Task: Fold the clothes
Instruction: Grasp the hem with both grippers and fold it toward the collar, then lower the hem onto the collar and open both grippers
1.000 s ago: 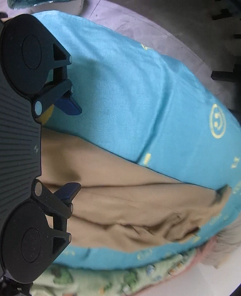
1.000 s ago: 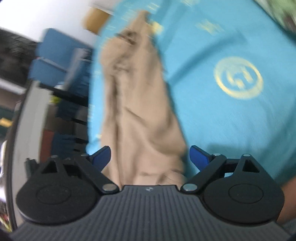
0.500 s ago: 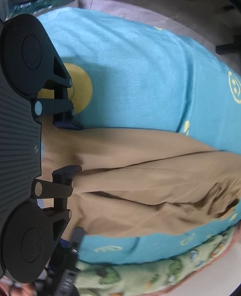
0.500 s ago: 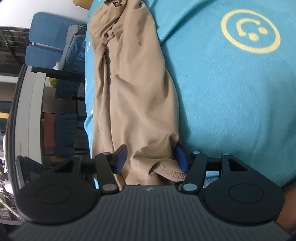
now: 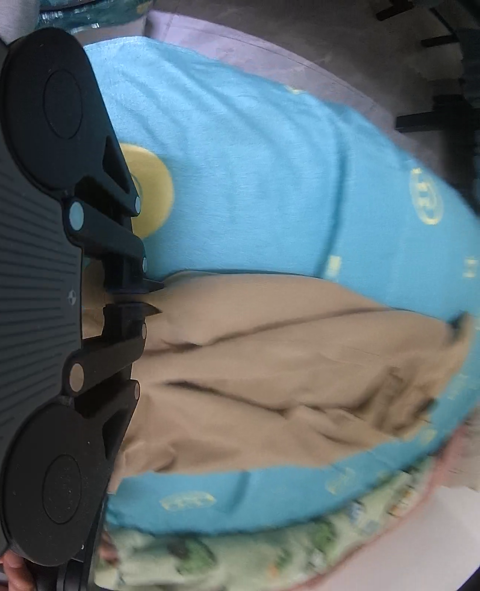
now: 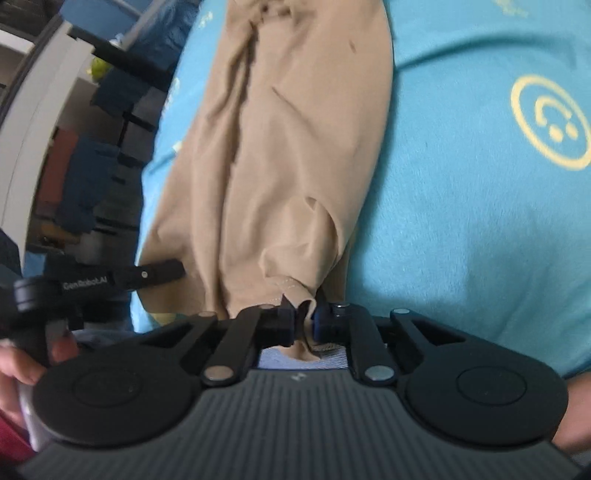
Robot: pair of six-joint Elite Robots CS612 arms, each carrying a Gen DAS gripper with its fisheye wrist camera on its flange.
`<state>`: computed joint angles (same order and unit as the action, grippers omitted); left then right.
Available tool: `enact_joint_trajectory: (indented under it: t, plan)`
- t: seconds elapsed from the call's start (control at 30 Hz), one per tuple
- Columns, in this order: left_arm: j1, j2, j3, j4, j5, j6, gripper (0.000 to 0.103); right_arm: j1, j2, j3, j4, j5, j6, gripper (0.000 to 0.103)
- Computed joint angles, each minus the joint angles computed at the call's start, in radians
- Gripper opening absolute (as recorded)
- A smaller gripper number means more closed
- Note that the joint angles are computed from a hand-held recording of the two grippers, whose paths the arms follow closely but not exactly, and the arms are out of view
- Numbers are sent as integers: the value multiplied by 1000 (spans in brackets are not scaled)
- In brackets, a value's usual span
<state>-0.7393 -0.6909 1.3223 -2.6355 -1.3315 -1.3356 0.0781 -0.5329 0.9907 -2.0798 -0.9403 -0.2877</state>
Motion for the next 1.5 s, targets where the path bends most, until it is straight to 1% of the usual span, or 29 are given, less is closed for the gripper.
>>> enact_joint_trajectory:
  t: [0.07, 0.13, 0.17, 0.23, 0.33, 0.43, 0.53, 0.57, 0.63, 0.67, 0.7, 0.77, 0.8, 0.87, 0.97, 1.03, 1.1, 1.23, 1.37, 1.5]
  plan:
    - [-9, -16, 33, -104, 58, -49, 4, -11, -28, 30, -55, 33, 15, 11]
    - [-8, 0, 8, -201, 108, -84, 4, -27, -58, 60, -122, 68, 29, 11]
    - [-11, -6, 16, -252, 132, -93, 4, -34, -71, 71, -157, 85, 37, 11]
    - [-20, -18, 28, -346, 182, -102, 4, -47, -100, 98, -227, 124, 53, 10]
    - [-43, -40, 43, -432, 249, -80, 4, -63, -142, 142, -342, 177, 87, 10]
    - [-69, -60, 54, -464, 294, -63, 4, -87, -186, 219, -427, 222, 101, 9]
    - [-111, -83, 98, -481, 332, -69, 4, -104, -219, 285, -468, 249, 72, 9]
    - [-124, -86, 116, -490, 337, -87, 4, -113, -233, 318, -472, 261, 57, 9]
    - [-149, -96, 142, -486, 332, -144, 4, -135, -269, 392, -468, 280, 0, 9]
    - [-152, -95, 146, -476, 318, -157, 4, -142, -282, 417, -454, 278, -23, 9]
    - [-150, -91, 142, -463, 309, -151, 4, -146, -293, 437, -434, 273, -42, 9]
    - [-140, -84, 122, -425, 305, -146, 4, -145, -297, 444, -419, 254, -46, 9]
    - [-130, -77, 100, -395, 296, -140, 4, -144, -298, 444, -413, 244, -45, 9]
    - [-110, -64, 55, -332, 281, -123, 4, -131, -279, 412, -456, 220, 7, 9]
    - [-79, -38, -31, -229, 294, -62, 4, -109, -231, 330, -519, 186, 99, 9]
    - [-57, -16, -90, -172, 308, -27, 4, -93, -191, 263, -554, 168, 153, 9]
    - [-35, 13, -160, -103, 319, 4, 4, -73, -146, 185, -582, 142, 187, 9]
    - [4, 93, -324, 38, 363, 86, 4, -37, -39, 1, -572, 94, 249, 9]
    - [37, 195, -499, 160, 399, 158, 4, -6, 83, -204, -521, 25, 294, 10]
    - [69, 302, -643, 225, 401, 219, 4, 22, 229, -442, -430, -49, 295, 10]
